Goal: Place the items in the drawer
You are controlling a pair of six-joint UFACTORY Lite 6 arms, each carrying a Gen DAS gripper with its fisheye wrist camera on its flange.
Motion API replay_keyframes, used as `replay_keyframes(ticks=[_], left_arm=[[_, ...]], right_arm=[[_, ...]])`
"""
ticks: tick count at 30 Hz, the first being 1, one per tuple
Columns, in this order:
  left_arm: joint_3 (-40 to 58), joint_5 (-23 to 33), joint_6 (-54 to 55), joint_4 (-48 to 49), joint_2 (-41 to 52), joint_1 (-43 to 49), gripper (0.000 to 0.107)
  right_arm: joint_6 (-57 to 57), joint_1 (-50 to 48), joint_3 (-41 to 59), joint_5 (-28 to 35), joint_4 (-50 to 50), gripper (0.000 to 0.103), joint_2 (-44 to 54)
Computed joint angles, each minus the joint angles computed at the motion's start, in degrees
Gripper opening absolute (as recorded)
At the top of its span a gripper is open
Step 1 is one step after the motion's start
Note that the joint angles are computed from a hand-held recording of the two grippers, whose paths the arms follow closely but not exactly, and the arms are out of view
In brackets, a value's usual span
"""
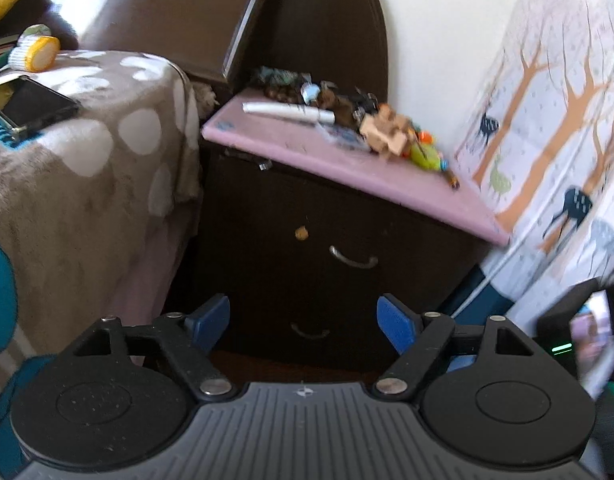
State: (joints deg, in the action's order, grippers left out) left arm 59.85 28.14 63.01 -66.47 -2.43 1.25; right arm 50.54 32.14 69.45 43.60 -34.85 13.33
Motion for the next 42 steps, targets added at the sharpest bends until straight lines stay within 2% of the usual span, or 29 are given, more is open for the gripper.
replay_keyframes(ticks=[4,7,10,13,18,21,28,36,42], left_arm=[[-2.31,-4.33,-6.36,8.73,-1.82,-4.84,0.081],[-4.83,-5.78,-13.05,15.43,-4.46,-8.09,0.081],[-7.57,-7.24,-25.86,27.51,-8.02,-12.27,0.081],[-9.23,-6.21,-39.64,40.57,-10.65,-16.57,0.081],[-10.81,-1.92,-58.54,57.72,-15.23,-23.04,0.081],[-11.66,1.31,-64.78,61.57,-19.29,-25.69,0.081],[-10.51,10.99,-87.5,81.26,-25.8,-37.84,0.081],[-3.73,24.49,-102.31,96.08,-28.96,-51.35,0.081],[6.66,33.41,-106.39,101.8,-28.53,-58.14,0.081]], right_arm=[[4.39,1.58,-9.0,2.77,5.73,0.084,-13.55],[8.28,4.08,-13.81,6.58,6.25,0.085,-22.55],[11.67,7.47,-17.36,11.42,6.0,0.085,-30.65],[13.3,8.97,-20.26,14.16,6.94,0.086,-37.4],[19.15,14.91,-21.37,20.75,5.56,0.086,-43.86],[24.68,21.19,-20.59,26.62,3.01,0.086,-46.91],[34.89,34.35,-17.15,37.86,-1.65,0.086,-49.89],[42.42,47.11,-10.1,48.28,-5.34,0.087,-47.22],[46.53,57.16,-2.7,56.82,-9.7,0.089,-43.25]])
